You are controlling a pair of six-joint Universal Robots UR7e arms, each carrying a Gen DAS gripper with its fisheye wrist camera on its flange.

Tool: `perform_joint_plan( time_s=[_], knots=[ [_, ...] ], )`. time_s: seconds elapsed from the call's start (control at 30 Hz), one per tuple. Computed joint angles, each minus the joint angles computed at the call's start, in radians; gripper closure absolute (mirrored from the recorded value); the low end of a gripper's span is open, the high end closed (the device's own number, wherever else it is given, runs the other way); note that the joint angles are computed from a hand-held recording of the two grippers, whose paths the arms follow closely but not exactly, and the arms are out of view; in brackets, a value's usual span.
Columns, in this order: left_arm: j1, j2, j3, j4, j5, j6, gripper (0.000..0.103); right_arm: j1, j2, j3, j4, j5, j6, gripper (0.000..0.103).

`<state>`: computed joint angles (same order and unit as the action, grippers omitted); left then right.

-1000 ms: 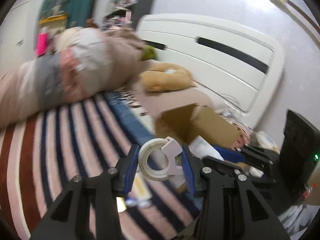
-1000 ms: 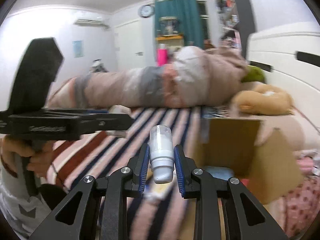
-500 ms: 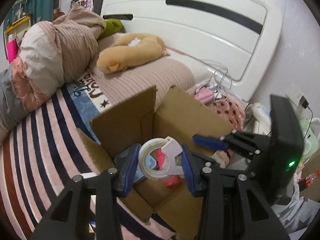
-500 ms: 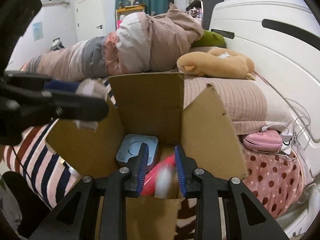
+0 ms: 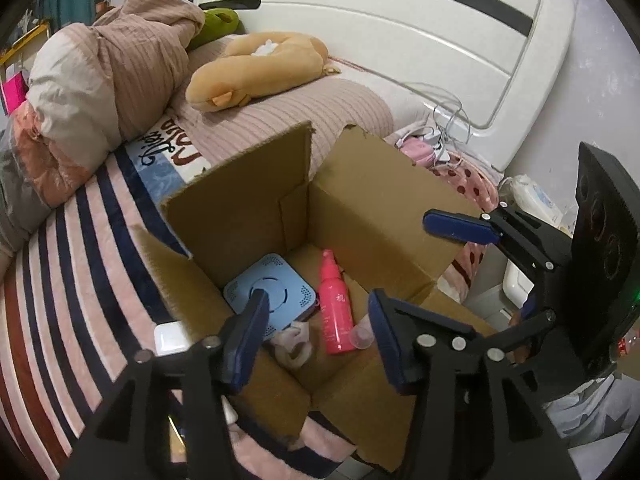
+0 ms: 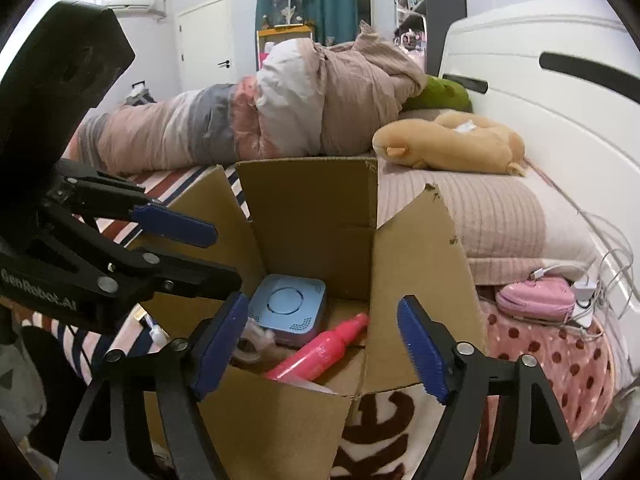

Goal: Organize rigid objects
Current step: 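Lower the tape roll and white bottle into the box while opening both grippers, then grasp the gold stick with the left gripper while the right gripper grasps the blue-capped lens case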

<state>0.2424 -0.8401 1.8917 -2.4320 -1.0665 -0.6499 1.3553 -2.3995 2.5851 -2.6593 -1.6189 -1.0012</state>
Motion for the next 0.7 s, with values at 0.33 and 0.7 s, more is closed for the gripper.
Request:
perform_joint_plan(
  time_s=[0.33, 0.7],
  knots=[
    [-0.049, -0.181, 0.14, 0.019, 0.121, -0.113, 0.04, 0.095, -0.015, -0.01, 0.059, -0.027, 0.005, 0.011],
    [-0.089, -0.46, 0.372, 0.148, 0.222, -0.332, 0.038, 0.444, 0.105, 0.033, 0.005, -0.167, 0.174, 0.033]
  ],
)
